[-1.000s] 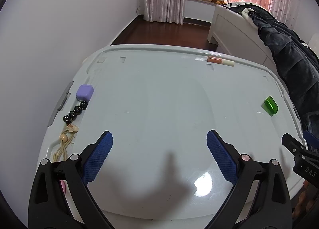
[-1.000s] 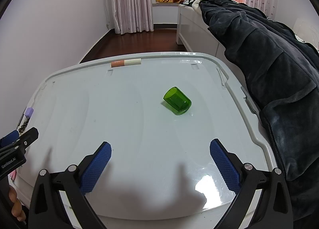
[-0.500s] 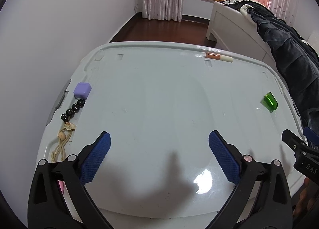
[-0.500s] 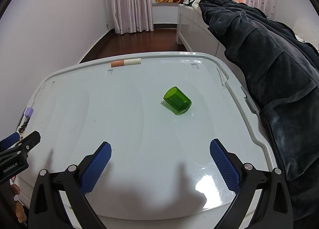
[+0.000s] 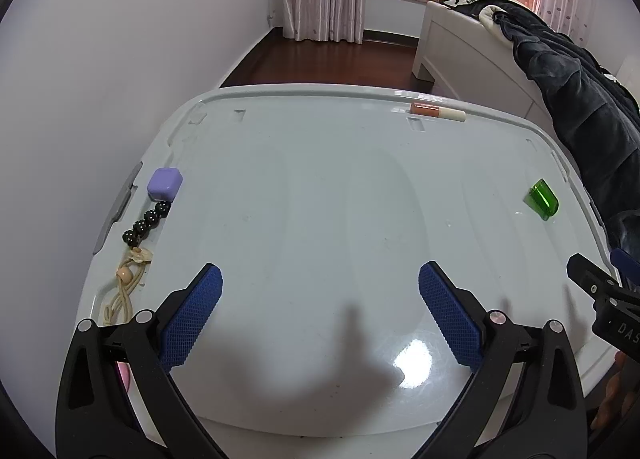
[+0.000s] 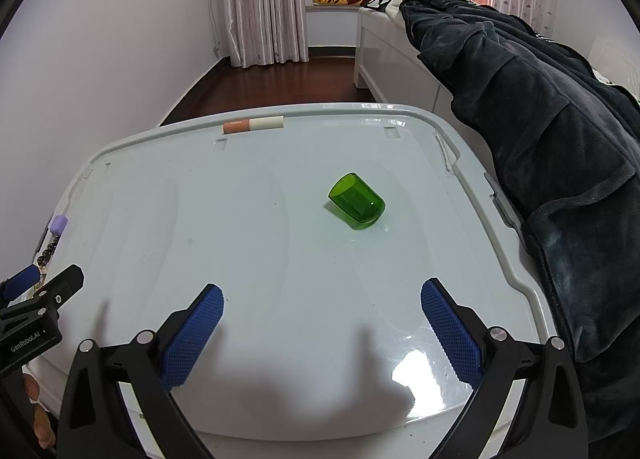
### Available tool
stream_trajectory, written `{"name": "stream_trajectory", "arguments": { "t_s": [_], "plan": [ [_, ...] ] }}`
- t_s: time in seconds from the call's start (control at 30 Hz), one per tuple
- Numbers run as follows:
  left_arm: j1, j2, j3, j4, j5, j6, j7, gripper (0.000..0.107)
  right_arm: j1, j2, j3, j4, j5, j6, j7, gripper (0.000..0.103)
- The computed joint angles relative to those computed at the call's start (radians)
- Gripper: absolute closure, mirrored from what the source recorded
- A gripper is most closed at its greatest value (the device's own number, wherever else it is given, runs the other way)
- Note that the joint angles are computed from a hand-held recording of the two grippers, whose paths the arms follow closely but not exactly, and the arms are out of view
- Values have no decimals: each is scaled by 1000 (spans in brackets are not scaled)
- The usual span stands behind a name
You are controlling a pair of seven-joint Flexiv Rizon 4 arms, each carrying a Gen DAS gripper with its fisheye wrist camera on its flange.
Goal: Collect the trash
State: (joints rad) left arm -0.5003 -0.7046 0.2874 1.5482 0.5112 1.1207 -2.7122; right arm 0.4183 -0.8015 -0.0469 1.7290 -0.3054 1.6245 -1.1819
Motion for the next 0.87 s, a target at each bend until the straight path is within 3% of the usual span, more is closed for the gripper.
{"name": "stream_trajectory", "arguments": {
  "t_s": [0.63, 0.87],
  "plan": [
    [1, 4, 9, 22, -27, 47, -27, 11, 8, -1, -12, 2, 6, 16, -1, 5],
    [36, 1, -28, 40, -94, 47, 28, 11, 13, -1, -17, 5, 7, 19, -2, 5]
  ]
}}
